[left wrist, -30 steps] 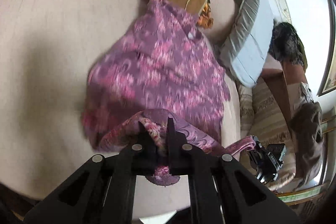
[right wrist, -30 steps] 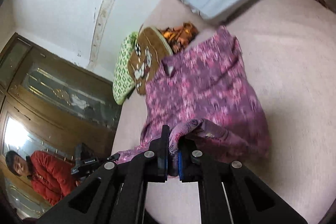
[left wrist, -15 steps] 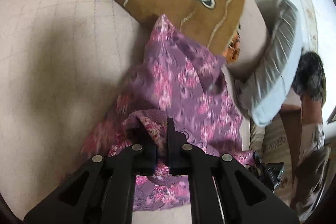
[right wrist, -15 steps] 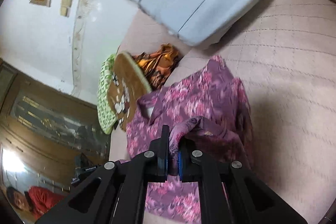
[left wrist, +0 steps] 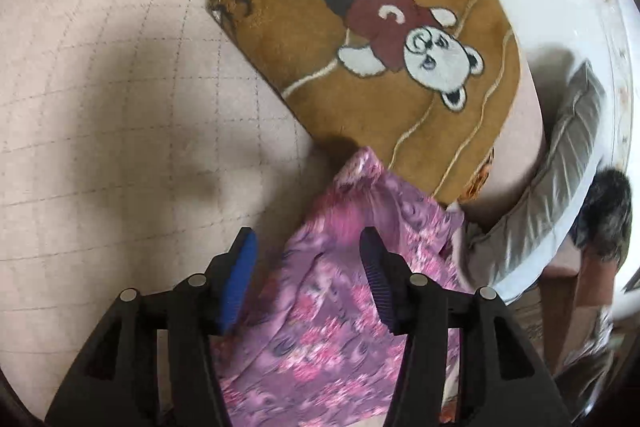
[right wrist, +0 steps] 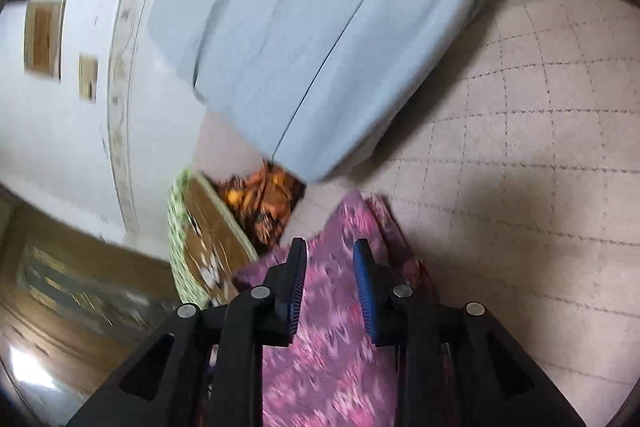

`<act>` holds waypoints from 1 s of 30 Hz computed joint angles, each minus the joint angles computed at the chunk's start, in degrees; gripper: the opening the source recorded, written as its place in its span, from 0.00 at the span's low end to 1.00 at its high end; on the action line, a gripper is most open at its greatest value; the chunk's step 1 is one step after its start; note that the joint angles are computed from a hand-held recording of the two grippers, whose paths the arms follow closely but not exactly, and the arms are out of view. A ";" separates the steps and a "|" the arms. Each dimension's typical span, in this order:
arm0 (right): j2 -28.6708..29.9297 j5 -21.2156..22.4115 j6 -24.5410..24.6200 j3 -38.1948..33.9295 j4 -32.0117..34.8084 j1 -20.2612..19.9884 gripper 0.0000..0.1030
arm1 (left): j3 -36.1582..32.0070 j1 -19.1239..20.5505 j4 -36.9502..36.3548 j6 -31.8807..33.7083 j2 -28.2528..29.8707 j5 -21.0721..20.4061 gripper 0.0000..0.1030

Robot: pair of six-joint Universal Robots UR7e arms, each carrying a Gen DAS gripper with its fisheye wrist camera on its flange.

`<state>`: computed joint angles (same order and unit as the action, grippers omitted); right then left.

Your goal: Fold small clothes

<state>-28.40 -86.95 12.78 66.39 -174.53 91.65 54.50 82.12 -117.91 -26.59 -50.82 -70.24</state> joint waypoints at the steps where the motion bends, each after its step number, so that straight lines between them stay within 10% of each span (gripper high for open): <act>1: -0.34 -1.14 -1.26 0.38 1.23 0.40 0.28 | 1.01 -0.37 0.42 1.25 -0.52 0.64 0.51; 8: 0.27 -9.91 -5.30 -0.43 3.41 2.49 0.37 | 8.01 -3.22 -0.37 11.29 -2.89 3.98 0.51; 20: 8.41 -22.04 -13.79 -13.69 13.87 5.93 0.38 | 16.03 -7.27 -9.99 25.89 -0.40 35.96 0.57; 22: 9.02 -24.41 -16.85 -14.42 14.03 6.51 0.03 | 13.06 -6.38 -8.09 22.17 0.10 35.65 0.37; 30: 8.16 -24.75 -16.20 -14.68 14.29 6.00 0.04 | -2.27 0.25 5.51 3.06 3.40 23.77 0.20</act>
